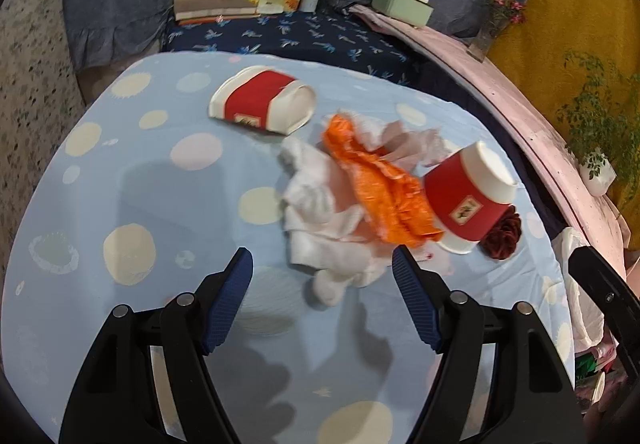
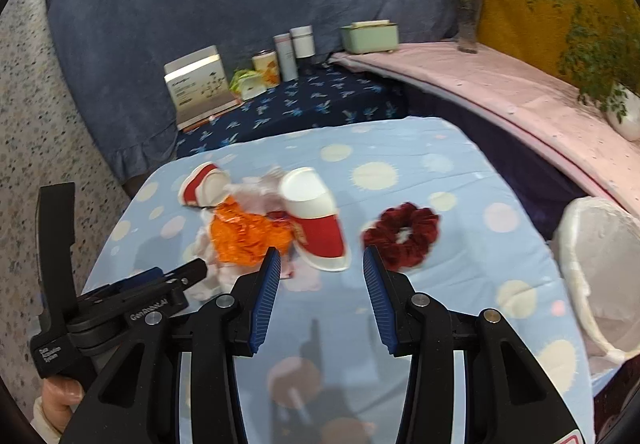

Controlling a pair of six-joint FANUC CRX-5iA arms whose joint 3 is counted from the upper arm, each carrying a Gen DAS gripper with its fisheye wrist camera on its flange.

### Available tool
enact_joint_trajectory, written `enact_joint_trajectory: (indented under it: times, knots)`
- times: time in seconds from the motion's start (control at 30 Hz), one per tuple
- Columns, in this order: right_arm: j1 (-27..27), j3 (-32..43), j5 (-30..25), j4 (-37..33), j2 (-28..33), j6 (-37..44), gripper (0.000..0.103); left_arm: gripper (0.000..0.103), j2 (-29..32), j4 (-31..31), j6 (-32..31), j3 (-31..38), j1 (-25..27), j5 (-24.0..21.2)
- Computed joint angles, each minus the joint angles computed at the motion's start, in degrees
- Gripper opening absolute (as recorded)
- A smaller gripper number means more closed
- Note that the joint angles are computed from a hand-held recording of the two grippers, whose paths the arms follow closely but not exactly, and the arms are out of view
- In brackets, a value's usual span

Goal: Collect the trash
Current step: 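Grasp a white cloth with the left tool while the right tool grasps the orange plastic bag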

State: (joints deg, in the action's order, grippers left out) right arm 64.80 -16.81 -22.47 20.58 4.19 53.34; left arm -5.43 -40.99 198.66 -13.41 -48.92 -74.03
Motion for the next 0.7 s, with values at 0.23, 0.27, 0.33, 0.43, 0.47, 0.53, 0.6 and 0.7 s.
enact_joint_trajectory:
  times: [0.23, 0.27, 0.33, 0.43, 0.47, 0.53, 0.6, 0.7]
  knots:
    - [2.4, 7.6, -3.1, -9.3, 5.5, 10.5, 0.042, 0.068, -2.2, 1.4, -0.5, -4.0, 2.3, 3.6]
    - [2.5, 8.7, -3.5, -10.5, 6.2, 11.8, 0.042, 0.068, -2.5, 1.5, -0.9, -4.6, 2.9, 4.6]
    - [2.7, 11.0, -4.4, -12.8, 7.6, 14.1, 0.043, 0.068, -3.7, 1.8, -1.5, -6.1, 4.2, 7.8]
    - [3.1, 13.4, -5.2, -13.9, 9.6, 15.5, 0.043, 0.068, -4.3, 1.5, -3.2, -6.8, 5.6, 10.4]
    - [3.1, 14.1, -5.5, -14.2, 10.2, 15.9, 0.043, 0.068, -4.3, 1.4, -4.1, -6.8, 5.9, 11.0]
    - [3.1, 15.7, -6.2, -15.0, 11.6, 17.0, 0.043, 0.058, -4.4, 1.5, -5.6, -6.9, 6.7, 12.3]
    - [3.1, 17.0, -6.8, -15.2, 12.8, 17.4, 0.043, 0.046, -4.9, 2.4, -7.5, -7.7, 8.0, 14.8]
    - [3.0, 19.4, -8.1, -16.6, 14.8, 18.7, 0.043, 0.027, -5.3, 3.3, -8.6, -8.5, 8.8, 16.1]
